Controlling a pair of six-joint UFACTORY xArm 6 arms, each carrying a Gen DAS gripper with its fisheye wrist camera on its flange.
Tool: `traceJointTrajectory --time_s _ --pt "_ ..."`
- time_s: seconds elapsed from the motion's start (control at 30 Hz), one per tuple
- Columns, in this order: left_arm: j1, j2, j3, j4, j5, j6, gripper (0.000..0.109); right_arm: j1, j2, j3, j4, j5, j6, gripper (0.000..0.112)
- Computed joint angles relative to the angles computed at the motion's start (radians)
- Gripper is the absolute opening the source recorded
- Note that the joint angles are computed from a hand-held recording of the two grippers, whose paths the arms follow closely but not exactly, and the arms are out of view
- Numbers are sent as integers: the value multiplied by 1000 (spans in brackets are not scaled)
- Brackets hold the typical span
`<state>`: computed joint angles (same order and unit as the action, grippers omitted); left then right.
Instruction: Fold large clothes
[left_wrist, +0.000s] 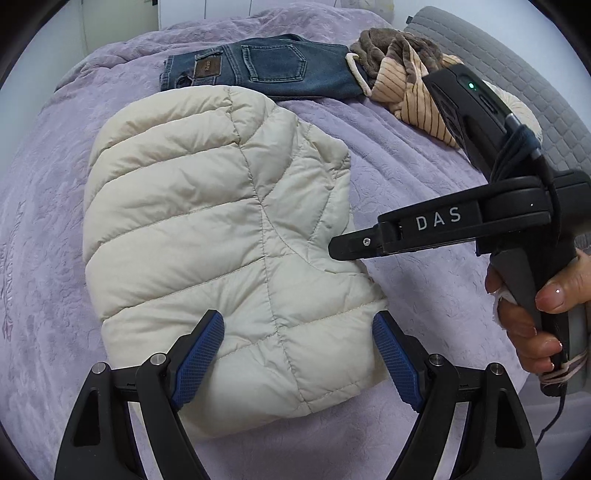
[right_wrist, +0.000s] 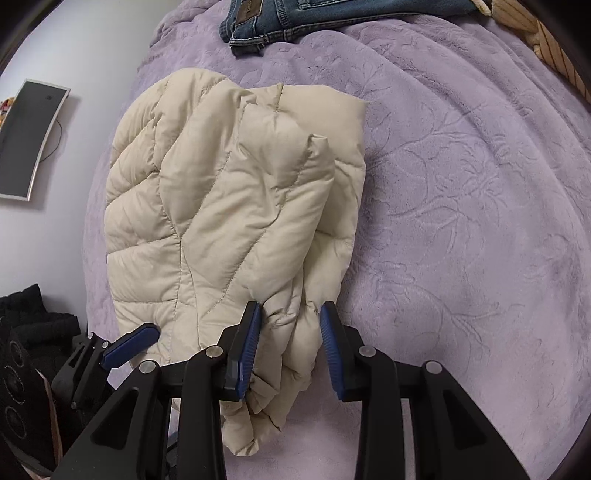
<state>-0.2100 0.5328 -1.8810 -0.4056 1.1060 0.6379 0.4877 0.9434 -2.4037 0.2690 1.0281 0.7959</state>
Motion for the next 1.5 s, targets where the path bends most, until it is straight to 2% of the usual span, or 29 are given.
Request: traceJointTrajectory --time_s 0.23,0.33,0.47,0.57,0.77,0.9,0.97,1.1,1.3,1.4,1.5 --pt "45 28 -82 17 72 -79 84 6 -29 35 -12 -28 14 36" --pt "57 34 -95 26 85 -111 84 9 -87 126 -11 -68 13 37" --pt "70 42 -106 34 92 -142 84 11 -93 134 -13 -76 31 37" --pt "79 43 -112 33 103 -157 84 19 -148 218 -13 -112 41 37" --pt "95 56 -138 45 131 -190 84 37 -149 173 -48 -86 87 37" --pt "105 55 -139 63 137 -209 84 55 -187 208 -75 -102 137 37" --pt "110 51 -135 71 137 -214 84 64 -207 232 -84 -115 161 46" --pt "116 51 -144 86 145 -222 84 81 -232 257 -107 -122 202 49" --pt "122 31 -133 112 133 -224 84 101 -215 196 -145 -54 248 49" --pt "126 20 -125 133 131 -230 84 112 -211 179 -161 -38 266 53" --pt "132 -16 -76 143 91 -231 84 129 -201 139 -194 1 281 56"
